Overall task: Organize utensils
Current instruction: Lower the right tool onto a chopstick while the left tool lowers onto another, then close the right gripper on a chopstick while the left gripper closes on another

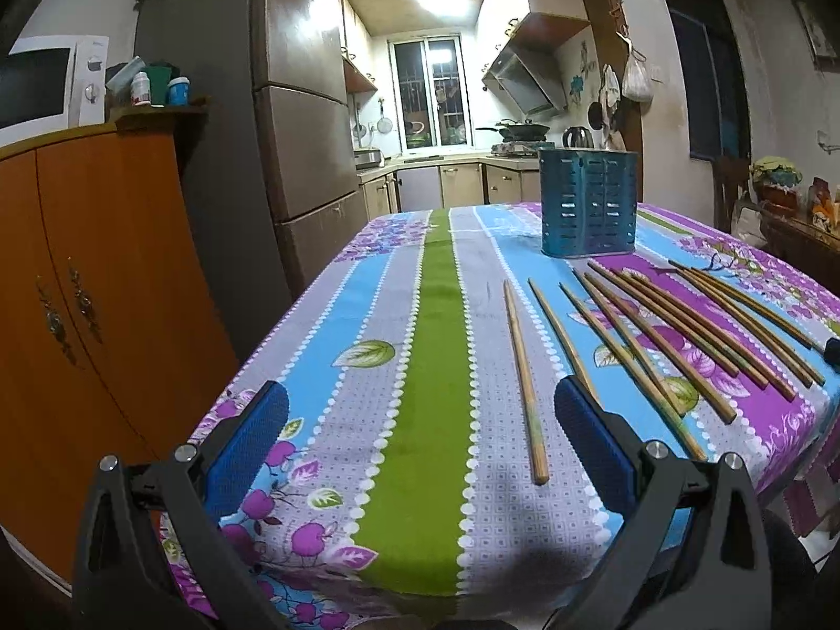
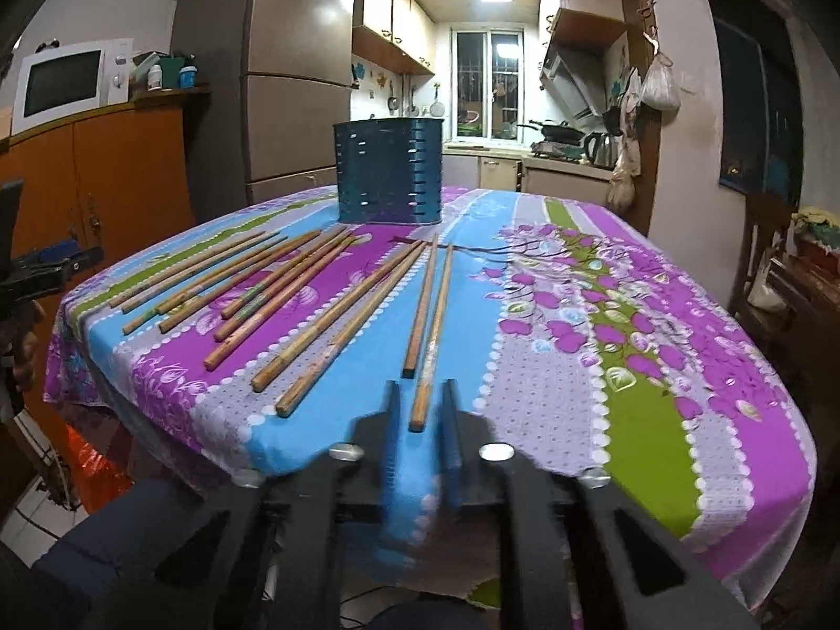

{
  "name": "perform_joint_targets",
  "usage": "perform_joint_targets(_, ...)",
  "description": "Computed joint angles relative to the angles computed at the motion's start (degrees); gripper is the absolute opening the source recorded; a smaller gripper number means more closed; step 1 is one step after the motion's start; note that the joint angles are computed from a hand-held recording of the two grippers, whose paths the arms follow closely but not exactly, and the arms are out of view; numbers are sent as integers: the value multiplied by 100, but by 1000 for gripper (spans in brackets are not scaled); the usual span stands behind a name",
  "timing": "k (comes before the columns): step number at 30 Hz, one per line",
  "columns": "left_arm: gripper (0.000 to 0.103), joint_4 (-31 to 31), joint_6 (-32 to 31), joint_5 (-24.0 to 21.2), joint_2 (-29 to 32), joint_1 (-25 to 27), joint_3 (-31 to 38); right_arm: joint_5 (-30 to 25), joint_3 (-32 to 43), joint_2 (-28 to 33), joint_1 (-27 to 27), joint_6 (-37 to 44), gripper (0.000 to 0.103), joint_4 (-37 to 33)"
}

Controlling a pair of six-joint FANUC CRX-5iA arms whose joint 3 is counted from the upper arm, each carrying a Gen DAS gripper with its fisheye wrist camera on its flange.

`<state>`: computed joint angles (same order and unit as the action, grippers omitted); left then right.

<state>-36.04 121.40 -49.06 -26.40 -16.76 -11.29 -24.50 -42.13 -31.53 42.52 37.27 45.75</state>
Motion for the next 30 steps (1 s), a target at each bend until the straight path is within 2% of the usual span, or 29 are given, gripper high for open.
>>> perform_joint_targets(6,96,435,-399,320,-108,234,-311,157,-46,-13,-222,-52,8,12)
perform_joint_targets(9,90,686,-735,452,-190,336,-476,276,-60,6,-297,-11,8,-58)
perform_joint_targets(12,80,1137,-1152,628,-282,574,-662,299,-54,27,-317,33,8,-55)
perform_joint_targets(14,69,1403,-1452,752,-318,653,-747,325,-59,38,-332,37,8,-39)
perform_joint_targets(17,58,1836,-1932,953,-337,615,-846,323,-65,47,-343,-20,8,14)
perform_joint_targets(21,48,1955,-2061,1041,-196,347,-805,336,-70,68,-363,-100,8,78)
perform_joint_targets(25,36,1597,-1676,921,89,50,-571,329,-93,50,-346,-119,8,111)
perform_joint_targets(30,28,1427,-1470,923,295,-71,-501,381,-165,41,-369,-294,8,324)
